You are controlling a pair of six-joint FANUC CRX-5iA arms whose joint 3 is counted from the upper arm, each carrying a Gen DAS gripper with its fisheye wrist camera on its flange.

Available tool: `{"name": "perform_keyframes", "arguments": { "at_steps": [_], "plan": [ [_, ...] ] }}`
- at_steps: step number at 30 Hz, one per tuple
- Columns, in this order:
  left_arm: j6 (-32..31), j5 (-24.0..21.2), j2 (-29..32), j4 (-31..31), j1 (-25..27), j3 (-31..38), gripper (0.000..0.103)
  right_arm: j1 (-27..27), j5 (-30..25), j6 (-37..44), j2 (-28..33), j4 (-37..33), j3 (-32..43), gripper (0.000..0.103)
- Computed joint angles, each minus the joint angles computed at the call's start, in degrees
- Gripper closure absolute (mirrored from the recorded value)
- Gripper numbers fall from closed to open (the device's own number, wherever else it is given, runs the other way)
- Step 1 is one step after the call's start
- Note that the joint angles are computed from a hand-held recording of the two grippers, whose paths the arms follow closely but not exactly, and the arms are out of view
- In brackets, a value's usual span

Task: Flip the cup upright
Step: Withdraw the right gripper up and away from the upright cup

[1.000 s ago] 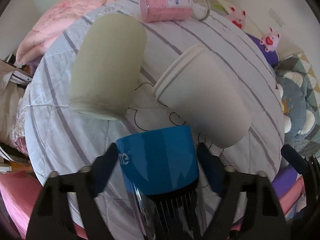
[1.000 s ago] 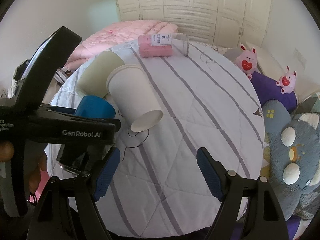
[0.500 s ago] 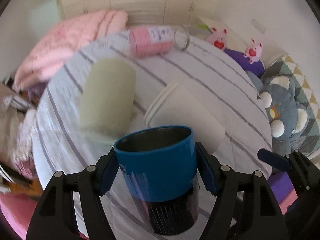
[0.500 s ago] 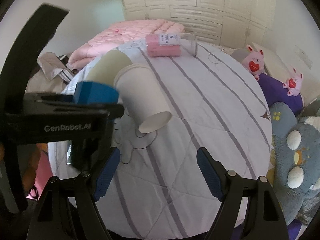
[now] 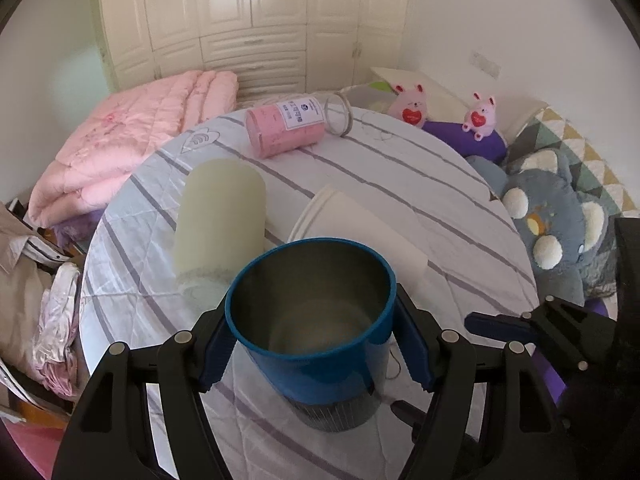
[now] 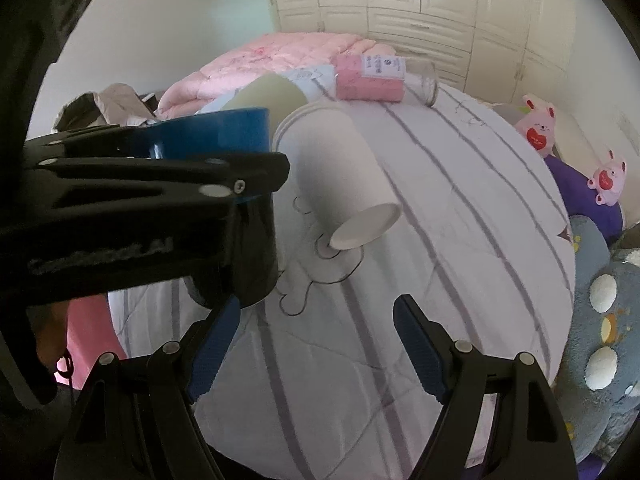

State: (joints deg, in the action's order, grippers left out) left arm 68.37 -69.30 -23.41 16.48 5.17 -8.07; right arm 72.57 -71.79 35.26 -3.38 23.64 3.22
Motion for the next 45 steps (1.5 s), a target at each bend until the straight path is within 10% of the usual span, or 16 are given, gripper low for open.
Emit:
{"name": "perform_keyframes", "arguments": {
  "at_steps": [27, 45],
  "plan": [
    [-6.3, -2.3, -10.2, 7.8, 6.5, -6.4, 0.013, 7.0, -3.1, -8.8, -2.1, 8.2, -3.9, 0.023],
    [-3.8, -6.5, -10.7, 8.2, 13.1, 3.0, 0.000, 8.9, -19.4, -8.4, 3.2, 17.4, 10.4, 0.018]
  ]
}}
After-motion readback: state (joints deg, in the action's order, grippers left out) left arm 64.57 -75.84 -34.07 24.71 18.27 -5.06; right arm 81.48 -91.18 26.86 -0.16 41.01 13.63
